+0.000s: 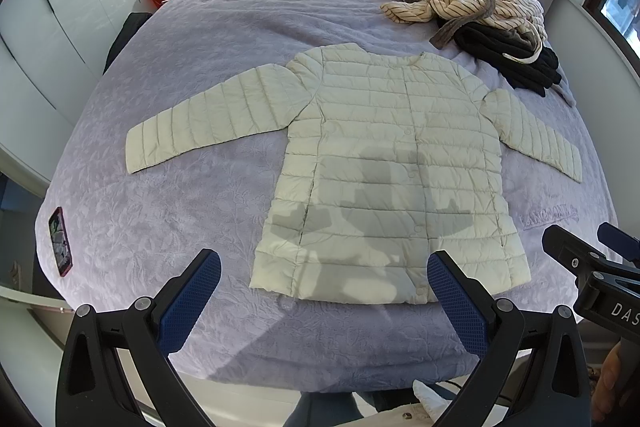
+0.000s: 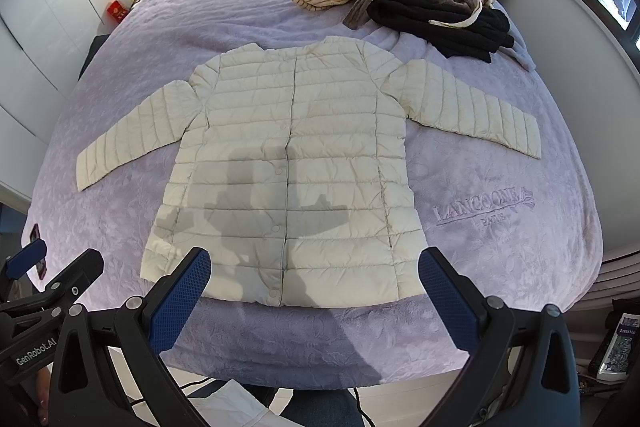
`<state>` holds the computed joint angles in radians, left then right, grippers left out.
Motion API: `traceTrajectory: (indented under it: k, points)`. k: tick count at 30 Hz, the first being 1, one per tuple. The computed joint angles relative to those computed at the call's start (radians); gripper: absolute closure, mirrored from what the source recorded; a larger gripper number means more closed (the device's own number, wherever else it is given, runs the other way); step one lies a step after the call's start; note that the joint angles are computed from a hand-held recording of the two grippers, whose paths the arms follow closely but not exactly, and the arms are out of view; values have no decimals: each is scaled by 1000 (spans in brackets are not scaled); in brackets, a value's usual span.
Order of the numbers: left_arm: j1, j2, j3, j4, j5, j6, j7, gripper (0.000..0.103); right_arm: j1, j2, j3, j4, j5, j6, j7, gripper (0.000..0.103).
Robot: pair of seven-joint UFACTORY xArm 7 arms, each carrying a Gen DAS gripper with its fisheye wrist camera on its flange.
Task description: Fold large clothes
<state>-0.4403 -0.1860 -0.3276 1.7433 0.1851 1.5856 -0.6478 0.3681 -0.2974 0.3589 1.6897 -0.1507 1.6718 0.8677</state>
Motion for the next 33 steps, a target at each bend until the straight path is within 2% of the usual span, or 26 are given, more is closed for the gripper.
traceTrajectory:
  k: [24, 26, 33]
  points:
    - [-1, 0, 1, 0, -4, -1, -2, 0, 7, 10, -2, -6, 0, -10, 9, 0]
    - [2, -17, 13, -36, -18, -22, 8, 0, 9, 23, 1, 11, -5, -3, 12, 0]
    - [29, -20, 32, -46, -25, -19, 6, 0, 20, 39, 0, 24, -11, -7, 18, 0]
